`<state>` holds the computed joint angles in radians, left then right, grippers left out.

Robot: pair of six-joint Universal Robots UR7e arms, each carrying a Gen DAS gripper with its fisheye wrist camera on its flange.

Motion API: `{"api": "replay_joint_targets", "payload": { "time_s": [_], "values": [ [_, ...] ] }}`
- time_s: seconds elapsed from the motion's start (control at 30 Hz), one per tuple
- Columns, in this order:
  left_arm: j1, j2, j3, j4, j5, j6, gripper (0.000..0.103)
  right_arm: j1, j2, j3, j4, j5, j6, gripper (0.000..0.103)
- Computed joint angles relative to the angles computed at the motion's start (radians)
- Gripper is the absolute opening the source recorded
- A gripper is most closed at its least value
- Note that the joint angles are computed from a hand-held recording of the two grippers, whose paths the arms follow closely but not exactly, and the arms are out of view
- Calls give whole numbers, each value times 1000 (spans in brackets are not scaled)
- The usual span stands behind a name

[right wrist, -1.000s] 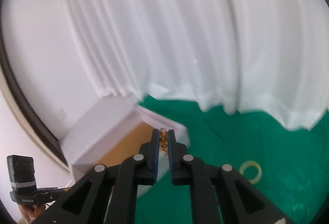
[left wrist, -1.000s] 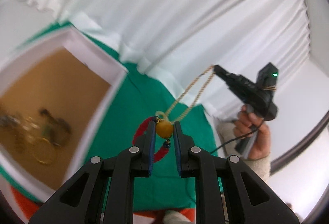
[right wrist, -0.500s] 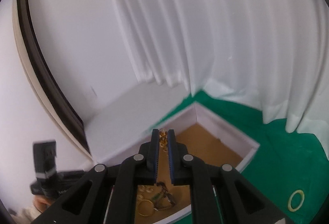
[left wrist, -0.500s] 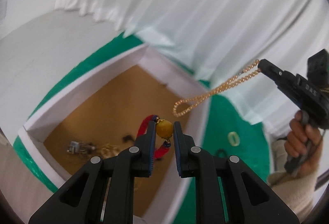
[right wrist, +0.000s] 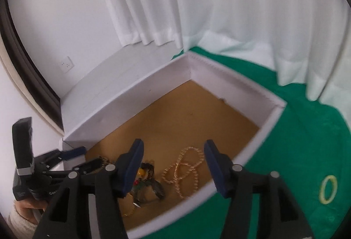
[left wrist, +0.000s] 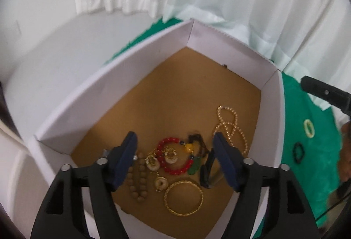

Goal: Organize jewelry

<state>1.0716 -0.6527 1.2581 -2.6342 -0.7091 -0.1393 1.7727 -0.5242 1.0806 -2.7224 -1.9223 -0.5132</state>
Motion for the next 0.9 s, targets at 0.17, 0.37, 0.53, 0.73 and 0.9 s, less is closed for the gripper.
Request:
{"api": "replay_joint_targets", "payload": {
  "time_s": [0.17,0.37,0.53,0.73,0.9],
  "values": [
    [-68,43,39,-198,132,151,87,-9,-94,208,-246,-107,-148,73],
    [-117,82,41,-277,164,202,87,-68,-199,427,-412,-182,-212,73],
    [-147,103,31,-280,162,213,87,-130,-276,561,-518,-189,-202,73],
    [-170,83,80,-244,72,138,92,-204,-312,678,-730,-205,-220,73],
    [-166,108,89,-134,-91,92,93,-304,-329,788,-912,-235,-172,73]
  ]
}}
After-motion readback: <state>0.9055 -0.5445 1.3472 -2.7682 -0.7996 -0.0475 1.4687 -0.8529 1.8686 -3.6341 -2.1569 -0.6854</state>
